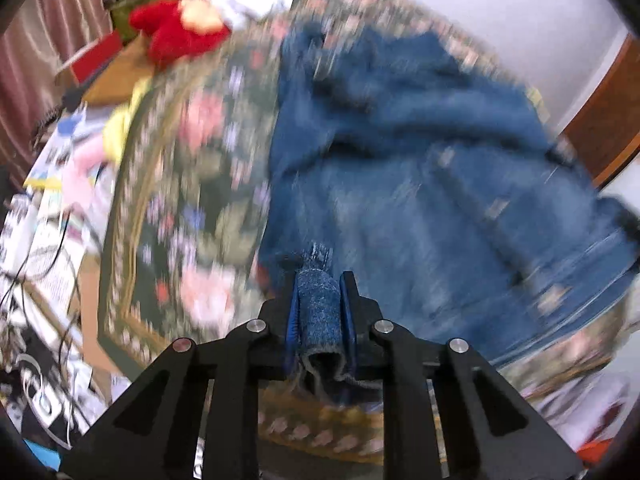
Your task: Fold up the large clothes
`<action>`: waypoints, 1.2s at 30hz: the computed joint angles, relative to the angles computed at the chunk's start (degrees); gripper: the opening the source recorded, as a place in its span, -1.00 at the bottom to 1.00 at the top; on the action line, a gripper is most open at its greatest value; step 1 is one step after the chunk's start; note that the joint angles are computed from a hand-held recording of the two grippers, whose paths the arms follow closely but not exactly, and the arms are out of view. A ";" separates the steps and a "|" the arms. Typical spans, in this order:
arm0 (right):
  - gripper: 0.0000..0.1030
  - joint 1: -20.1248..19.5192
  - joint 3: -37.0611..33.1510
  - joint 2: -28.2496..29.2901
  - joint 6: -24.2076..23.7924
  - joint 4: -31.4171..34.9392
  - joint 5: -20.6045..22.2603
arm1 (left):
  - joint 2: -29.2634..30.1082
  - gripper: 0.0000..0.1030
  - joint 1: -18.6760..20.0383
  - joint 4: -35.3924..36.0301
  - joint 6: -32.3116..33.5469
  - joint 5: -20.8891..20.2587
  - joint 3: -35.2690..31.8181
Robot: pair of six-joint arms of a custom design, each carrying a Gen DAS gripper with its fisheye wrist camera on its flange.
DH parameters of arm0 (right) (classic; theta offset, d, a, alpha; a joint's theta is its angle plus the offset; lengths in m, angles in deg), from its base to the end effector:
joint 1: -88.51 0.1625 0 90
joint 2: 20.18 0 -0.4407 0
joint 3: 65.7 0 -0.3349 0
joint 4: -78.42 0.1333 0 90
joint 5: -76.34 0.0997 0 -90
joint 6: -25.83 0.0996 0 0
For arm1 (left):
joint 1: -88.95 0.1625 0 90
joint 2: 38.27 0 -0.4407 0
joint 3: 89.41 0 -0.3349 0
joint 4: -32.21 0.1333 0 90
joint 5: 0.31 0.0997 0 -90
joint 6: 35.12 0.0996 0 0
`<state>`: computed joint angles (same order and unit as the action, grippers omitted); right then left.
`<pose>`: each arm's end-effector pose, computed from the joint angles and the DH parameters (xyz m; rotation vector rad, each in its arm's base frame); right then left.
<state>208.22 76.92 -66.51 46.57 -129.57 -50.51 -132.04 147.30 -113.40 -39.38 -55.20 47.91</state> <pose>0.2570 -0.3020 0.1112 0.0378 -2.6031 0.8193 -0.0100 -0.3795 0.3127 0.5262 2.5227 -0.5100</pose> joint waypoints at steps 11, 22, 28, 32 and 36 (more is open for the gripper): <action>-0.62 -1.18 -14.03 -2.78 -13.44 3.39 -1.75 | 10.05 -0.63 -3.18 -13.60 8.16 -1.91 -15.76; -0.62 -11.64 -29.28 -0.64 -17.50 8.81 -1.29 | 32.10 -0.63 2.64 -24.51 13.44 10.30 -30.71; -0.62 -17.91 -37.10 4.29 -17.66 15.00 0.50 | 41.47 -0.59 7.76 -19.21 11.89 12.84 -39.25; -0.61 -21.06 -38.74 6.04 -19.03 17.61 0.95 | 44.14 -0.46 10.60 -17.55 10.10 12.25 -41.84; -0.61 -23.57 -35.76 2.80 -20.31 19.48 7.91 | 44.73 -0.29 10.82 -18.37 11.24 13.54 -41.72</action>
<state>184.65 41.16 -63.71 26.27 -110.09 -42.60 -87.31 158.13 -131.77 -28.14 -41.66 6.19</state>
